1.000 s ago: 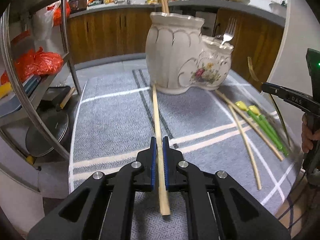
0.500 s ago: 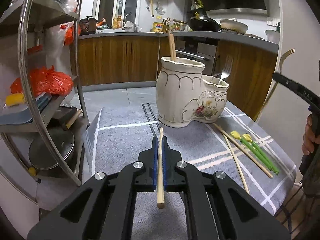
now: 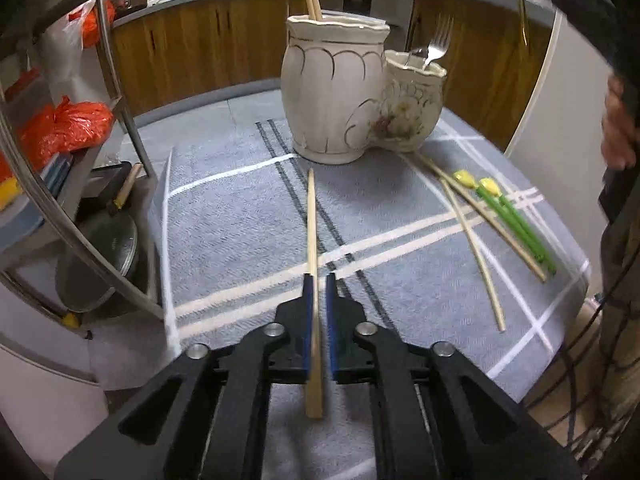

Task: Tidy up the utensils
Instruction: 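Carry the gold fork over the small compartment while the left carries the chopstick to the large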

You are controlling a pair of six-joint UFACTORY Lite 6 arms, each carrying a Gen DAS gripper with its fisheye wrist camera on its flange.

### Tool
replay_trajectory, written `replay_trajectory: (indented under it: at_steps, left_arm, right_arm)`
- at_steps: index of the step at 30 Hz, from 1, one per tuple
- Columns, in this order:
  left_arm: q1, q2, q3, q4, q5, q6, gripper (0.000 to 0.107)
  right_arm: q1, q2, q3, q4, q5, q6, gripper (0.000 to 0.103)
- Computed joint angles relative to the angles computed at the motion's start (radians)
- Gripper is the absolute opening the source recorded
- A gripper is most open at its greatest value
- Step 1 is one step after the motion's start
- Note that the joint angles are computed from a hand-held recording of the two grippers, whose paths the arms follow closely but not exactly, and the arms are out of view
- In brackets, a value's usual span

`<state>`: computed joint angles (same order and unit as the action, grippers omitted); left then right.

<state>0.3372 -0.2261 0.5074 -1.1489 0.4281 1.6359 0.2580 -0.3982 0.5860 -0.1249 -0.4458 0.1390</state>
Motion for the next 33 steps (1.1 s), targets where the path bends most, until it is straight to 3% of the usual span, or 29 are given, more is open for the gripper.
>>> replay_trajectory:
  at_steps: [3, 10, 11, 13, 17, 20, 21, 28, 33]
  left_arm:
    - [-0.041, 0.043, 0.043, 0.045, -0.044, -0.057, 0.021]
    - [-0.150, 0.218, 0.139, 0.114, -0.150, -0.151, 0.022]
    - [-0.154, 0.229, 0.149, 0.112, -0.153, -0.152, 0.021]
    - [-0.164, 0.245, 0.160, 0.093, -0.166, -0.146, 0.007]
    - [-0.162, 0.231, 0.144, -0.002, -0.158, -0.043, 0.006]
    - [-0.129, 0.151, 0.082, -0.178, -0.095, 0.159, 0.006]
    - [-0.091, 0.095, 0.046, -0.237, -0.028, 0.241, 0.006]
    - [0.012, -0.184, -0.076, -0.398, 0.254, 0.431, 0.006]
    - [-0.120, -0.163, 0.017, -0.602, 0.208, 0.507, 0.006]
  right_arm:
    - [-0.020, 0.033, 0.035, -0.086, -0.014, 0.065, 0.006]
    - [-0.126, 0.104, 0.039, -0.372, -0.085, 0.350, 0.006]
    - [-0.141, 0.115, 0.039, -0.405, -0.095, 0.382, 0.006]
    - [-0.150, 0.131, 0.041, -0.426, -0.101, 0.405, 0.006]
    - [-0.139, 0.147, 0.041, -0.395, -0.100, 0.379, 0.006]
    - [-0.138, 0.141, 0.032, -0.368, -0.109, 0.360, 0.006]
    - [-0.146, 0.140, 0.028, -0.377, -0.121, 0.373, 0.006]
    - [-0.182, 0.168, 0.046, -0.452, -0.186, 0.462, 0.006]
    - [-0.209, 0.227, 0.100, -0.472, -0.253, 0.477, 0.006]
